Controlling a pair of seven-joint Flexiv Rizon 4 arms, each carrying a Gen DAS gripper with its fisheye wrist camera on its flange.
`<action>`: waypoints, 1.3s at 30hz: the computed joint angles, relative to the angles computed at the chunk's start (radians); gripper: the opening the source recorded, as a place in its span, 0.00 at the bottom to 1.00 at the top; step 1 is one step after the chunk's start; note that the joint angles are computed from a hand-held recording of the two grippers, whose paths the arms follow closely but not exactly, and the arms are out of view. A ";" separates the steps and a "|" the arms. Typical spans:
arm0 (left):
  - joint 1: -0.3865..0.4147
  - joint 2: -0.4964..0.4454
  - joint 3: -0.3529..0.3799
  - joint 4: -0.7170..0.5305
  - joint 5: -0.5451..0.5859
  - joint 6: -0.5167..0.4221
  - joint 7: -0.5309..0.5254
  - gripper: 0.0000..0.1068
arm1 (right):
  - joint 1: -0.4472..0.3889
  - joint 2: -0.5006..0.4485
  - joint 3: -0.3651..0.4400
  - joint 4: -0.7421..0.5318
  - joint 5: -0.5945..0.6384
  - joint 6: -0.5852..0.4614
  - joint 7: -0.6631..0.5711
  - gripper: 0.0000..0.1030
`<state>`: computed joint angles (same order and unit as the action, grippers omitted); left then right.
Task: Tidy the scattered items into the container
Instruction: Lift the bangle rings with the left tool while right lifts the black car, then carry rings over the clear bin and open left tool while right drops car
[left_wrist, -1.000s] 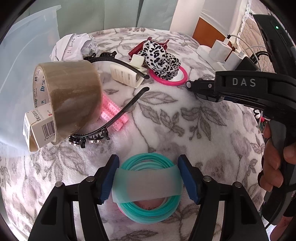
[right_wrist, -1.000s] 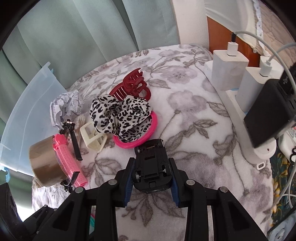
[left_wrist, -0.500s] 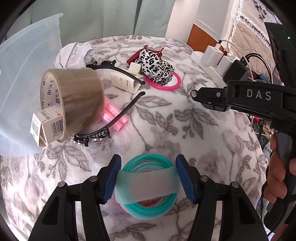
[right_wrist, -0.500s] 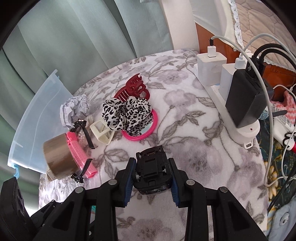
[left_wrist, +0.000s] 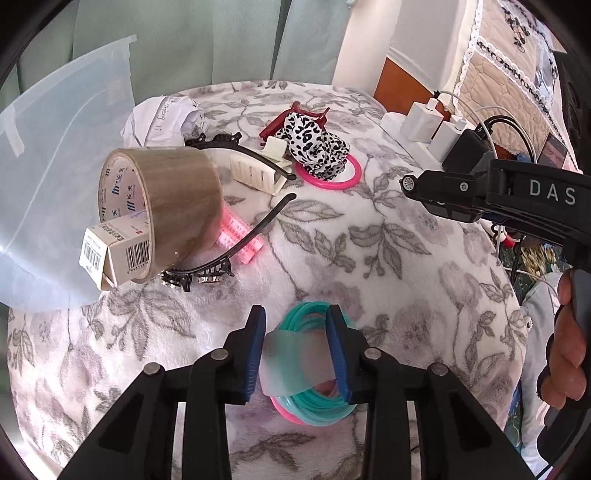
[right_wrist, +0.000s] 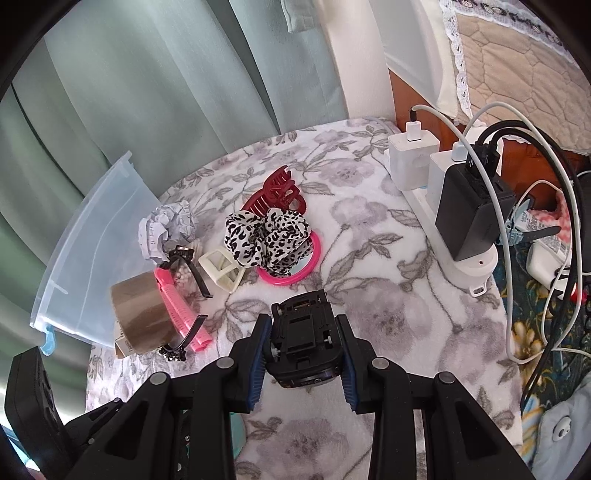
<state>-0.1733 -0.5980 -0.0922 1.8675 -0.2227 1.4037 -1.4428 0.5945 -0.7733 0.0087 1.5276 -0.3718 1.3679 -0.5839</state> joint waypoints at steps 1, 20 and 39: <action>0.047 0.003 -0.059 0.019 -0.029 0.018 0.027 0.43 | 0.003 0.003 -0.004 0.005 0.000 0.003 0.003 0.36; -0.078 -0.019 0.100 -0.042 0.096 -0.143 -0.077 0.77 | 0.000 0.002 0.007 0.009 0.005 0.011 0.003 0.36; -0.018 0.037 0.014 0.040 0.065 -0.023 0.000 0.65 | 0.043 0.042 -0.047 0.035 -0.033 0.021 0.039 0.36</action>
